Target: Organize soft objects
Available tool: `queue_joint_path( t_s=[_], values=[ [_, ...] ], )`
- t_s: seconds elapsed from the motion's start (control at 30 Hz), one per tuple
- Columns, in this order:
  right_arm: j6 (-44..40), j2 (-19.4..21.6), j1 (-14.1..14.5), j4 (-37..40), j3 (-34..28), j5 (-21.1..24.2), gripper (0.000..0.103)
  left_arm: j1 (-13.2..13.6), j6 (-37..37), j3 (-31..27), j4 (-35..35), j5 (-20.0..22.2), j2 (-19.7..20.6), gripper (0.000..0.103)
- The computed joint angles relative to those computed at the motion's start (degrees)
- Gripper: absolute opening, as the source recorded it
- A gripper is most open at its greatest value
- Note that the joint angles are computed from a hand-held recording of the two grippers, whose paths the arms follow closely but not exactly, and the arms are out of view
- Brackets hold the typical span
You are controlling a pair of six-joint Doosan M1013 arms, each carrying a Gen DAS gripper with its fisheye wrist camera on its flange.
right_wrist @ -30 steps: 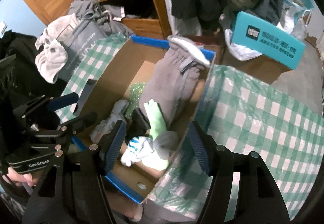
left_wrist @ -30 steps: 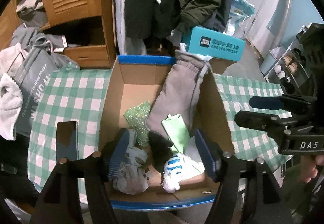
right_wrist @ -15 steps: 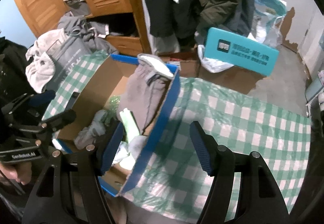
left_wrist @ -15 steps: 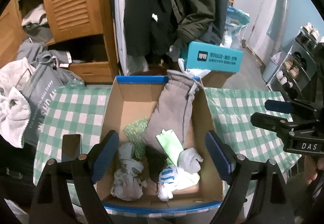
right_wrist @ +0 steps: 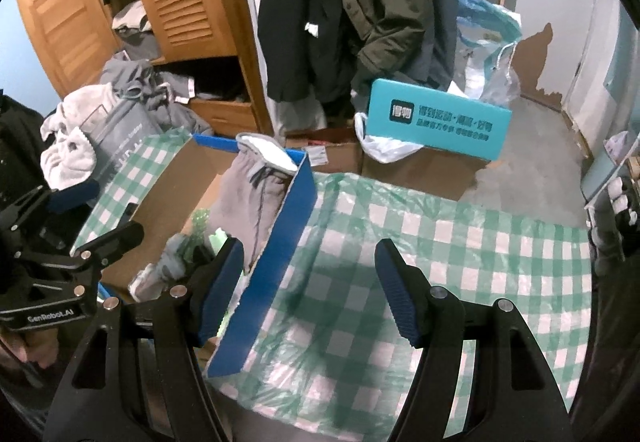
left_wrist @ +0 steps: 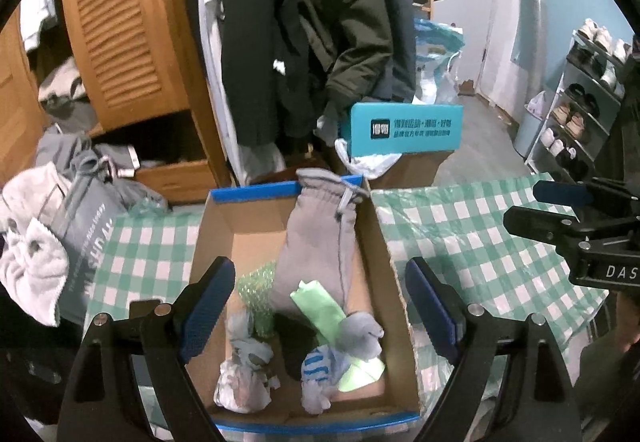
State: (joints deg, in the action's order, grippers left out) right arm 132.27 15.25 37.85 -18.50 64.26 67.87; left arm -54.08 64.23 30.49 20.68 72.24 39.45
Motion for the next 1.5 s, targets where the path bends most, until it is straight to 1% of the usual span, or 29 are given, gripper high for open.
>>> queue_joint_path(
  t_s=[0.1,0.23,0.53,1.27,1.5],
  values=[
    [0.4,-0.4,0.1,-0.9,0.6,-0.2,0.067,-0.5,0.5,-0.3,1.6,-0.6,0.2,0.088],
    [0.7,-0.9,0.1,-1.4,1.2,-0.4,0.067,-0.7,0.5,-0.5,1.4,-1.3,0.3,0.088],
    [0.8,-1.4,-0.3,-0.8,2.1,-0.6,0.067,-1.1,1.2,-2.2,1.5,0.5,1.5,0.088],
    [0.7,-1.5,-0.3,-0.6,2.2,-0.6,0.067,-1.1,1.1,-2.4,1.4,0.5,1.6,0.088],
    [0.3,-1.4,-0.3,-0.4,1.9,-0.3,0.067,-1.2,1.2,-2.6,1.7,1.6,1.8,0.088]
  ],
)
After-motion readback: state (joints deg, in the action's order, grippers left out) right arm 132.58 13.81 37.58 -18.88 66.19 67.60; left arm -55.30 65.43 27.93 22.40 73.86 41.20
